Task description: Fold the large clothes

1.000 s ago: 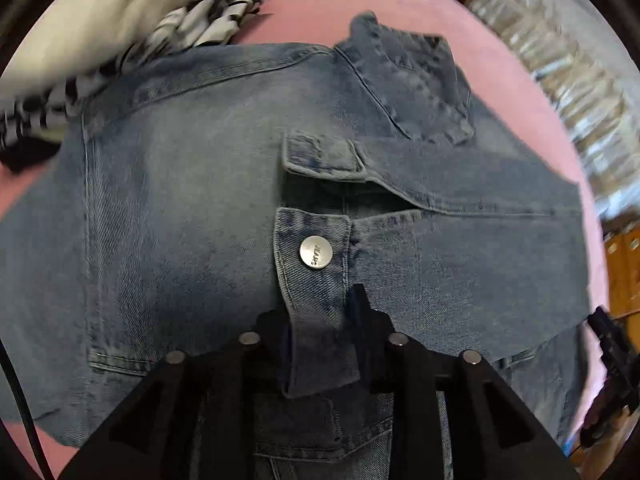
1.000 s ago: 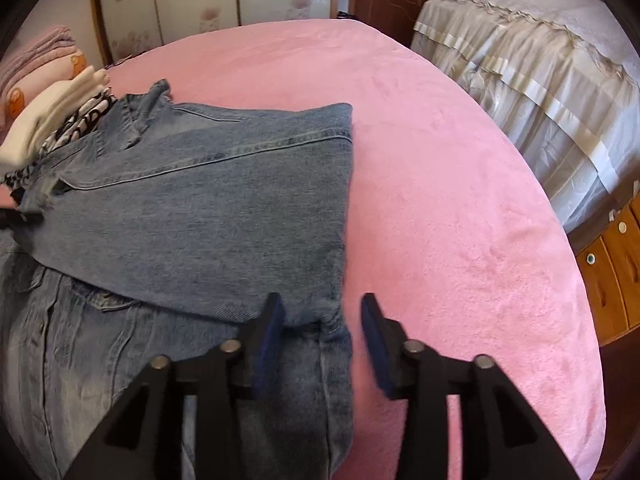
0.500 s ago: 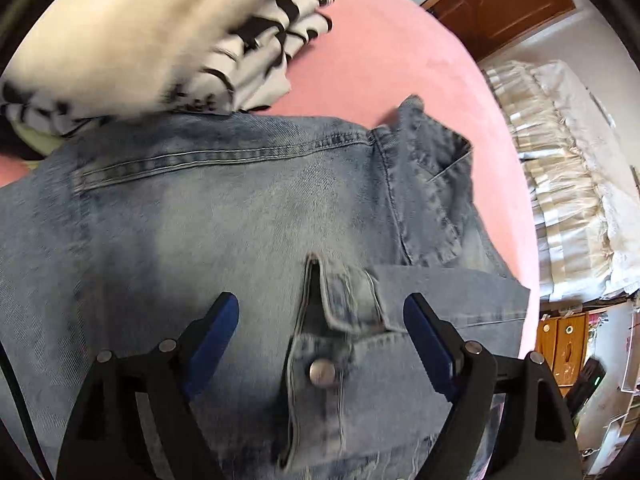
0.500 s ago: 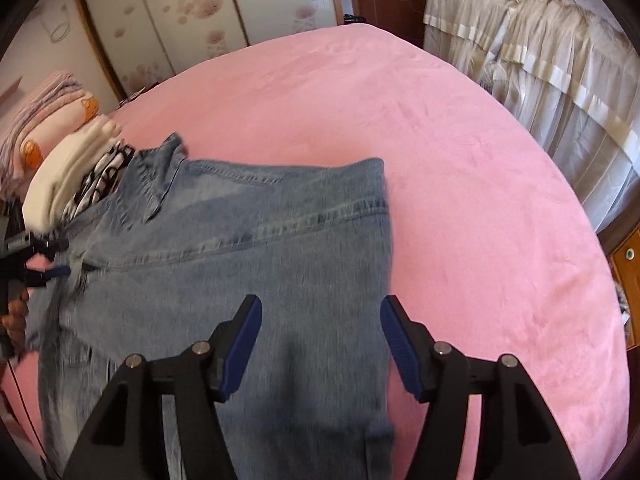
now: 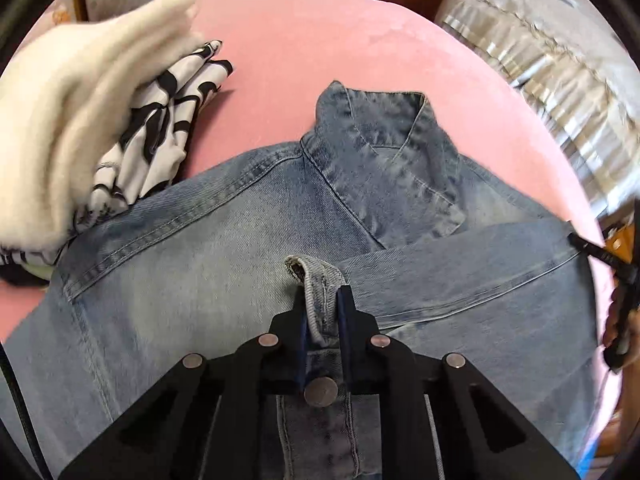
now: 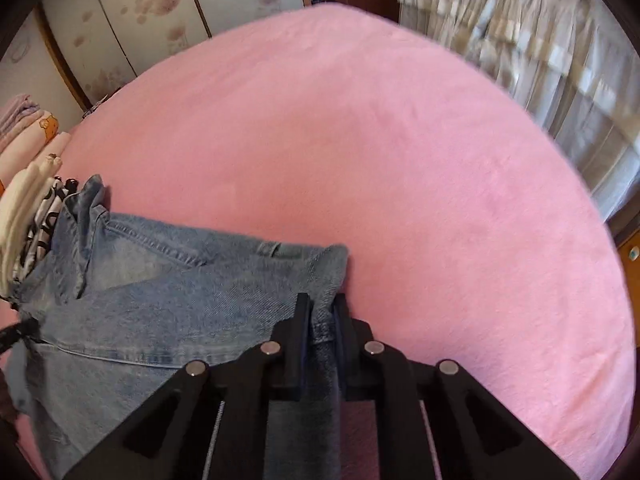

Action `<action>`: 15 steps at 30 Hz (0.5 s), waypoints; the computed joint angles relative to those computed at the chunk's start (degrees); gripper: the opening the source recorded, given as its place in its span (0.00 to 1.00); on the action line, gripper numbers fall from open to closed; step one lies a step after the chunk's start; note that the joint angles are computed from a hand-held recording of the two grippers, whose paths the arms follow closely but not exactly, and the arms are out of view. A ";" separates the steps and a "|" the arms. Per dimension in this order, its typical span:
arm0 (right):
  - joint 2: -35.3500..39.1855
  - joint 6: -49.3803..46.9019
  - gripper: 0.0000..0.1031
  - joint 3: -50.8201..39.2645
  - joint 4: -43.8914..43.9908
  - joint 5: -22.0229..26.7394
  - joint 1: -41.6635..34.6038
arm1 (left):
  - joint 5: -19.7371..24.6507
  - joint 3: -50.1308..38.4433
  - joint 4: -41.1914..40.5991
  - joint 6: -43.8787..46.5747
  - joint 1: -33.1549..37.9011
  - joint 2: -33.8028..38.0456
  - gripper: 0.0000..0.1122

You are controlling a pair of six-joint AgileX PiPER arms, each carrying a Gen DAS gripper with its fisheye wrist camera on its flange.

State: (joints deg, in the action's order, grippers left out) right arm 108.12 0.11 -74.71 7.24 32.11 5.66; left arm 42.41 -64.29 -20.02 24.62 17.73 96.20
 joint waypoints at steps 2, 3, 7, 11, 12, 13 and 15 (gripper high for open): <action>2.22 -0.84 0.10 -0.56 2.75 0.88 -1.23 | -1.98 0.74 3.38 -2.13 -0.77 1.42 0.14; 2.29 0.98 0.10 -0.40 1.38 0.55 -0.86 | -3.35 1.45 4.29 -2.82 -1.29 1.32 0.15; -1.81 12.07 0.18 0.52 -9.36 2.07 1.99 | -4.65 3.04 9.45 -8.72 -3.76 -2.01 0.17; -13.54 19.87 0.21 10.32 -18.81 -2.79 6.41 | -4.66 7.34 14.62 -15.31 -5.86 -11.91 0.20; -16.49 17.69 0.22 12.71 -16.17 -3.42 7.60 | -4.12 8.32 13.61 -15.02 -6.09 -13.98 0.21; -17.52 17.49 0.23 13.38 -15.31 -3.09 9.02 | -3.81 9.85 12.22 -15.25 -6.88 -16.45 0.21; -19.35 15.52 0.23 15.07 -11.84 -2.19 13.08 | -4.74 12.91 10.47 -16.75 -8.45 -19.78 0.21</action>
State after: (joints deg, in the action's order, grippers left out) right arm 88.77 15.63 -59.65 -4.60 29.92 18.74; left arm 37.67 -51.38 -9.55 7.87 9.28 76.42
